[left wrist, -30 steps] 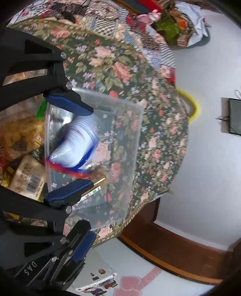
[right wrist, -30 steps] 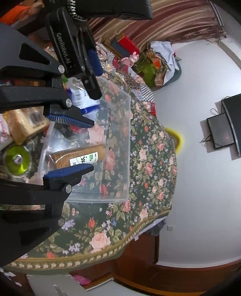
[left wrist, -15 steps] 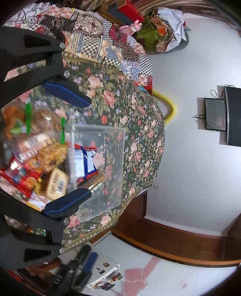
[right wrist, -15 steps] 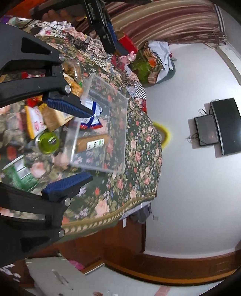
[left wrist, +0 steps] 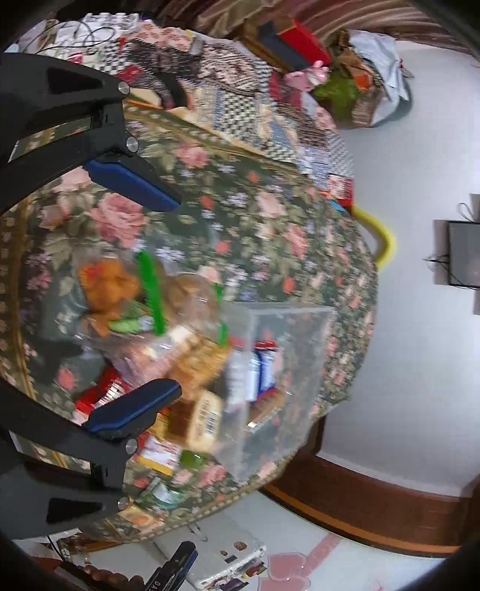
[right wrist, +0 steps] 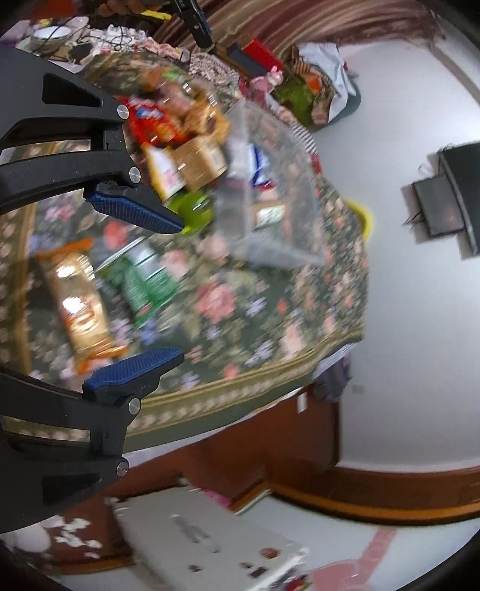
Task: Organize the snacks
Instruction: 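Grasp the orange puff bag with left tool while right tool grasps a wafer stick pack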
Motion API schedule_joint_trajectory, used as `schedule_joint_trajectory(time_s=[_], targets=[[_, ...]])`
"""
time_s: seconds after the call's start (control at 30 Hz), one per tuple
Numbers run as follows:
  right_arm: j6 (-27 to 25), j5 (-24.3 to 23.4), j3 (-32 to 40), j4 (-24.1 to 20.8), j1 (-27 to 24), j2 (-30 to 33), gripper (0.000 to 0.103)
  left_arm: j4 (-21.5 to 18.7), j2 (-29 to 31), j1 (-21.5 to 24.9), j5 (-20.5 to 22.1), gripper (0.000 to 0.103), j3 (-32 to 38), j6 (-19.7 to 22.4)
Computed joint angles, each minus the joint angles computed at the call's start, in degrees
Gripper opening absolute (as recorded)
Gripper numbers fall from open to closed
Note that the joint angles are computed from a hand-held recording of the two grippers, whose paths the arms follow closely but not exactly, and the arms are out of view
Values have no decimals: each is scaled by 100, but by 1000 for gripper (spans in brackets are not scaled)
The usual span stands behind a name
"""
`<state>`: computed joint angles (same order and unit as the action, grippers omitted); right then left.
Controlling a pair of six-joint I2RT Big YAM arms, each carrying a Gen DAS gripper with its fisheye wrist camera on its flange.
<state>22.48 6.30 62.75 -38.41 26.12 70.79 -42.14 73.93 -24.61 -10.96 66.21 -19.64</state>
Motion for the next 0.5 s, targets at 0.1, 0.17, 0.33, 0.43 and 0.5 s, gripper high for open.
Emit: schedule_joint_trajectory(time_s=[0.1, 0.17, 0.33, 0.43, 0.5], targets=[[195, -95, -228, -138, -88, -54, 60, -25, 22, 9, 12, 93, -199, -99], [317, -181, -343, -202, -121, -54, 60, -46, 68, 31, 49, 93, -297, -178], [565, -511, -519, -290, -132, 46, 60, 39, 177, 54, 164, 93, -470, -249], [544, -524, -479, -291, -76, 143, 61, 114, 289, 60, 241, 93, -490, -212], [501, -579, -395, -297, -56, 243, 61, 119, 387, 75, 310, 93, -468, -240]])
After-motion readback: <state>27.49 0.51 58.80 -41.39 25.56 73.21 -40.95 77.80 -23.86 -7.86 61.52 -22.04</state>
